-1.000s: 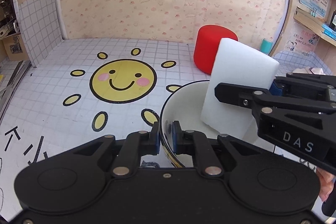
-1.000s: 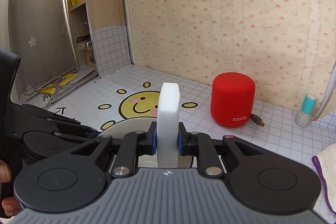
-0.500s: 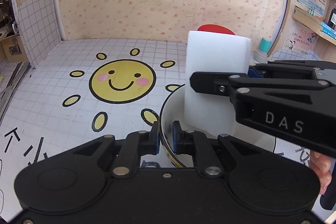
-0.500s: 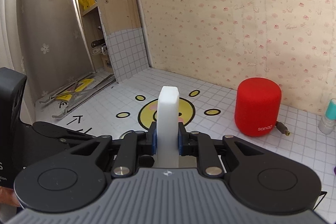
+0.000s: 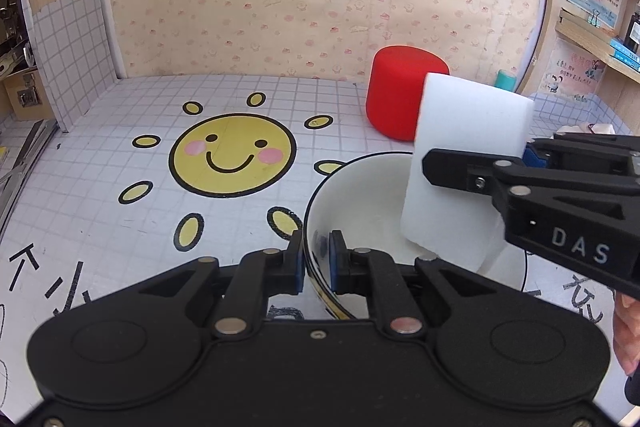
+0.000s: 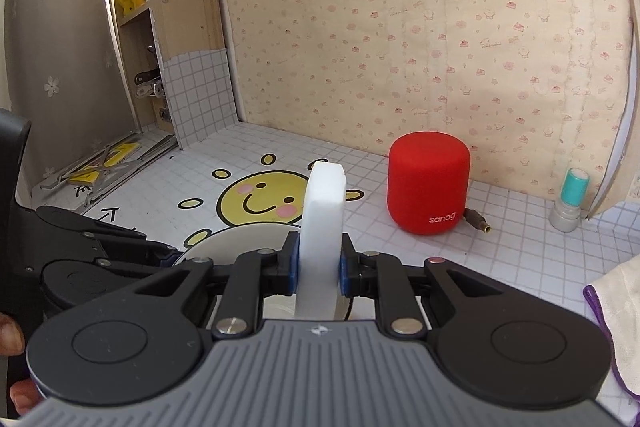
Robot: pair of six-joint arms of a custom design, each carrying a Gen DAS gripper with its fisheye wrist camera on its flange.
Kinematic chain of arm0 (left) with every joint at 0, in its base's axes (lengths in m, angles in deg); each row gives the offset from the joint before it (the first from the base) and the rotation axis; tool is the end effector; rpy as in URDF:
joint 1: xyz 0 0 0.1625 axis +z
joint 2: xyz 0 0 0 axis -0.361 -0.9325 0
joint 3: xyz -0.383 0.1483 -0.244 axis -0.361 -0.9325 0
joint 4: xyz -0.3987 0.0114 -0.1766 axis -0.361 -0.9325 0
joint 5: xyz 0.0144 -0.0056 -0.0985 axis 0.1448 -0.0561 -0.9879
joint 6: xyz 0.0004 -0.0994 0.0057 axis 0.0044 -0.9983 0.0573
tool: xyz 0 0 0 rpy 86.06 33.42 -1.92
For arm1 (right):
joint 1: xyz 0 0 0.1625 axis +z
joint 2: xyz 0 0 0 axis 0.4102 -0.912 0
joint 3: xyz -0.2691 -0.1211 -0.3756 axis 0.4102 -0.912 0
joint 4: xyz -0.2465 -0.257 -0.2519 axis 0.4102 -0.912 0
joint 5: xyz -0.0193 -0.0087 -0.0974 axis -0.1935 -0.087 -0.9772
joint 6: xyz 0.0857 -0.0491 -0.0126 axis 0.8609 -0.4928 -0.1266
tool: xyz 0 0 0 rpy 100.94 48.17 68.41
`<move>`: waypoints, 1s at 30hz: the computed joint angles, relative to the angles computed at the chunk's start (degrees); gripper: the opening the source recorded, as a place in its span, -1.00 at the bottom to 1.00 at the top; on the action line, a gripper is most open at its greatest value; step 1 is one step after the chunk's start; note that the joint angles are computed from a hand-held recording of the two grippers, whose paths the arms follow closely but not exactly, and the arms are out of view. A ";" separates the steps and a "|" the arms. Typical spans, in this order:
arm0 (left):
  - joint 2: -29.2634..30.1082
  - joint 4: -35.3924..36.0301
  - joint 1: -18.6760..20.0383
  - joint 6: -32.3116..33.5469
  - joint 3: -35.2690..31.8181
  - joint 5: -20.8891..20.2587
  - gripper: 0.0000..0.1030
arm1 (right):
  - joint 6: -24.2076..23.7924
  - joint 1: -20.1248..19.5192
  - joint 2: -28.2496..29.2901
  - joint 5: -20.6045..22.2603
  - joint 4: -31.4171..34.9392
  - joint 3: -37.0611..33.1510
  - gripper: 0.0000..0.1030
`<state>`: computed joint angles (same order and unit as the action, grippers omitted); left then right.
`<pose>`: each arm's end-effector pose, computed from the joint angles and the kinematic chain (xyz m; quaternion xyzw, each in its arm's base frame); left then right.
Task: Clean bowl
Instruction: 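Scrub the bowl's inner wall back and forth with the right gripper's sponge, then tilt the sponge against the bowl wall and rub with the right gripper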
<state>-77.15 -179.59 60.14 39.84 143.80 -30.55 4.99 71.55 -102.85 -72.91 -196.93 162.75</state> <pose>-0.2135 -0.4227 0.0414 0.3540 0.8707 -0.2466 0.2363 0.1377 -0.3678 0.1595 0.2111 -0.8344 0.4371 0.2612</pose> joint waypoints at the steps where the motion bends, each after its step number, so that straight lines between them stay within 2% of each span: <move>1: 0.02 0.00 -0.04 0.06 0.01 0.08 -0.75 | 0.11 0.10 -0.06 0.16 0.97 -0.46 -0.60; 6: -0.02 -0.06 -0.10 0.00 0.13 0.17 -0.75 | 0.36 0.06 -0.23 3.36 5.28 -1.95 -0.60; 9: 0.04 -0.08 -0.26 -0.13 0.19 0.43 -0.75 | 1.32 -0.45 -1.32 7.01 8.12 -2.02 -0.60; 15: -0.04 0.27 -0.29 -0.90 0.11 0.58 -0.75 | 1.57 -0.40 -1.89 7.53 10.16 -2.30 -0.60; 23: -0.10 0.97 -0.47 -2.09 0.03 1.05 -0.75 | -1.66 1.17 0.90 -1.53 0.70 -0.67 -0.60; 25: 0.04 0.77 -0.62 -2.25 0.11 1.25 -0.75 | -1.08 1.18 1.07 -1.59 -1.18 0.25 -0.60; 27: 0.02 0.60 -0.50 -2.20 0.10 0.98 -0.75 | 0.61 0.31 0.72 0.66 -2.76 1.78 -0.60; 30: -1.30 1.63 1.20 -1.68 -0.38 -2.24 -0.73 | 1.71 -0.51 0.67 2.47 -4.13 2.63 -0.60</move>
<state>-78.45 -177.96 61.35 38.16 143.42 -32.79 6.69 71.04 -102.17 -70.45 -201.06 165.38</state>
